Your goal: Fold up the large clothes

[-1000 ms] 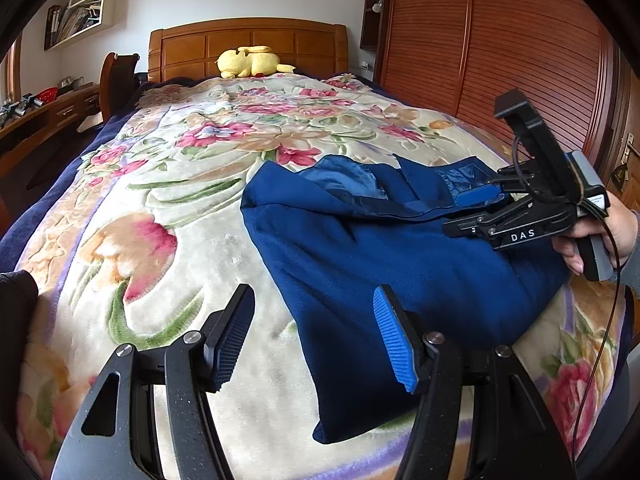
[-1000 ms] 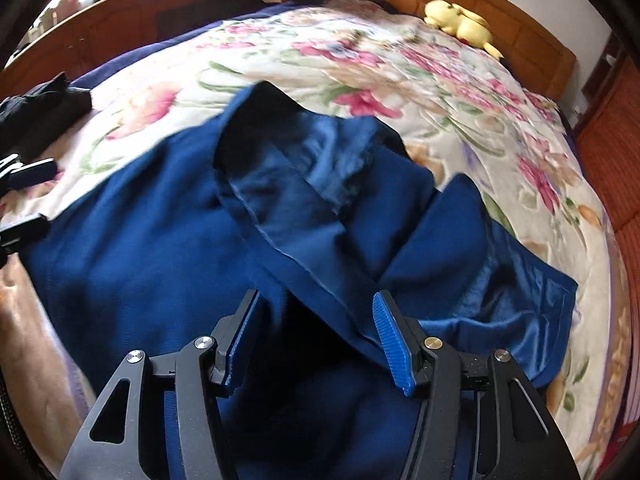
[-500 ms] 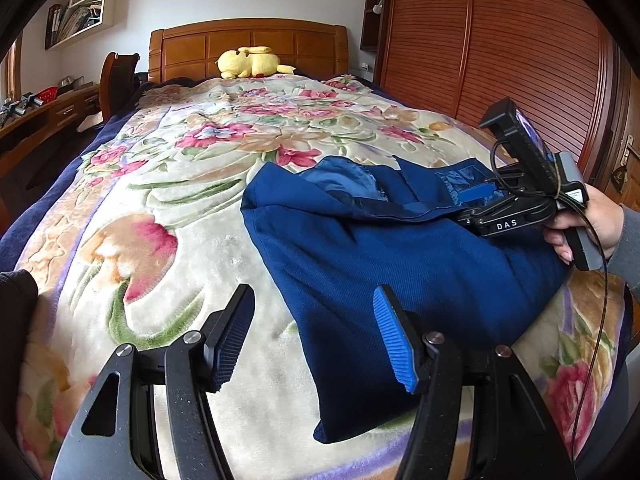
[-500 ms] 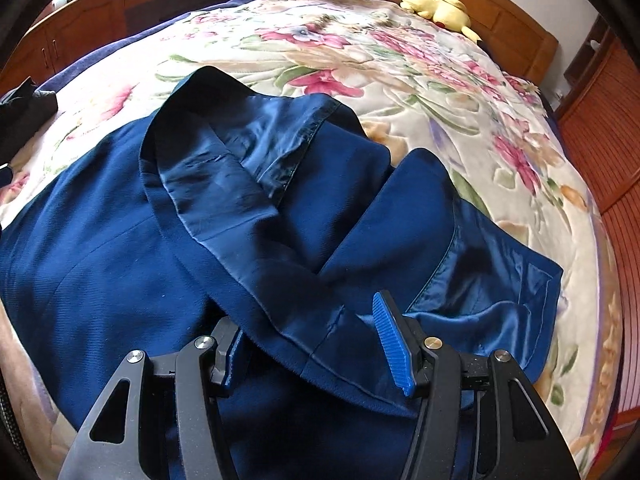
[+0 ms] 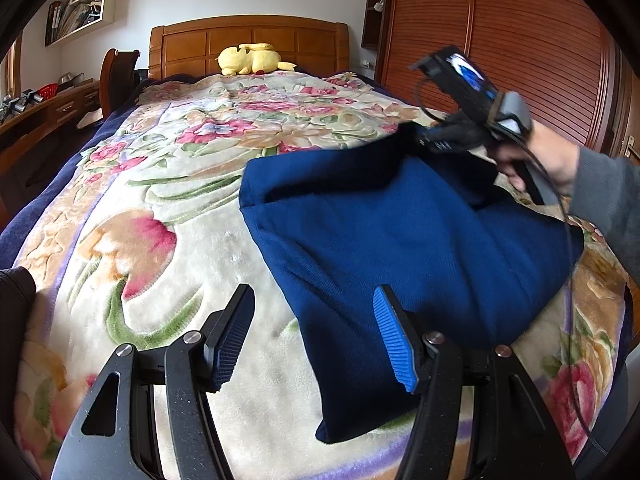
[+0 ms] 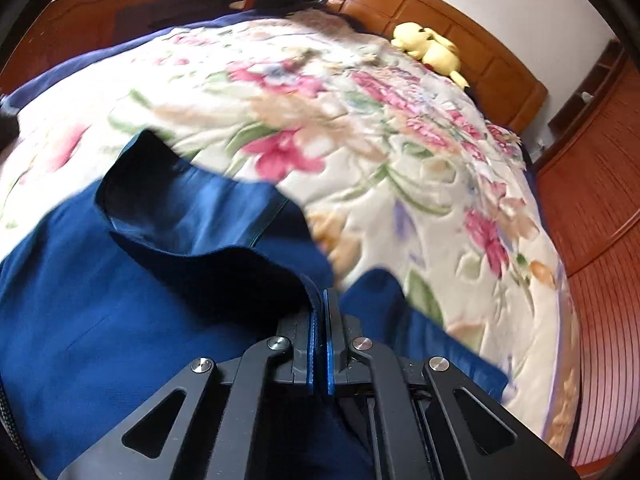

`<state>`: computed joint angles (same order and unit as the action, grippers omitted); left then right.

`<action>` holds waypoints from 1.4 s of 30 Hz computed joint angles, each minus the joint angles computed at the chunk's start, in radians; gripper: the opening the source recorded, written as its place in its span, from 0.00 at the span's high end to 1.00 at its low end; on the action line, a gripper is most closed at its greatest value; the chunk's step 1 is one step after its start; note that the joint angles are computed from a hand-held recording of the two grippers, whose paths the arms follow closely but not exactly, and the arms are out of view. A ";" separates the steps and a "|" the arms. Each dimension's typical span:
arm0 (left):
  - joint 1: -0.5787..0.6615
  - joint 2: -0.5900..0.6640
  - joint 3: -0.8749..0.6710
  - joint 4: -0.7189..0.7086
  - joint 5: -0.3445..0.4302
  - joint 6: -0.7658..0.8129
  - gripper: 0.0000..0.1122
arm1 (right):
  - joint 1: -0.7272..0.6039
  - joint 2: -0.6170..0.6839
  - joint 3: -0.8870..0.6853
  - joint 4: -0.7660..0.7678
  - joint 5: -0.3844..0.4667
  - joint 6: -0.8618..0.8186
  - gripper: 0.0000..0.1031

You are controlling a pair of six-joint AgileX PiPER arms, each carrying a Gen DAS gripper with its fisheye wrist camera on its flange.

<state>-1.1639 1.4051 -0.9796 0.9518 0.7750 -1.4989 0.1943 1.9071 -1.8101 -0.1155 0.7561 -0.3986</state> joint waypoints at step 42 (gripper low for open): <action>-0.019 0.103 -0.064 -0.033 -0.051 0.029 0.44 | -0.413 0.422 -0.489 0.193 0.256 0.143 0.56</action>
<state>-1.1827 1.5083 -1.0440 0.9185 0.7243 -1.4703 -0.2188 2.3288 -2.2989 0.0771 1.0123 -0.2553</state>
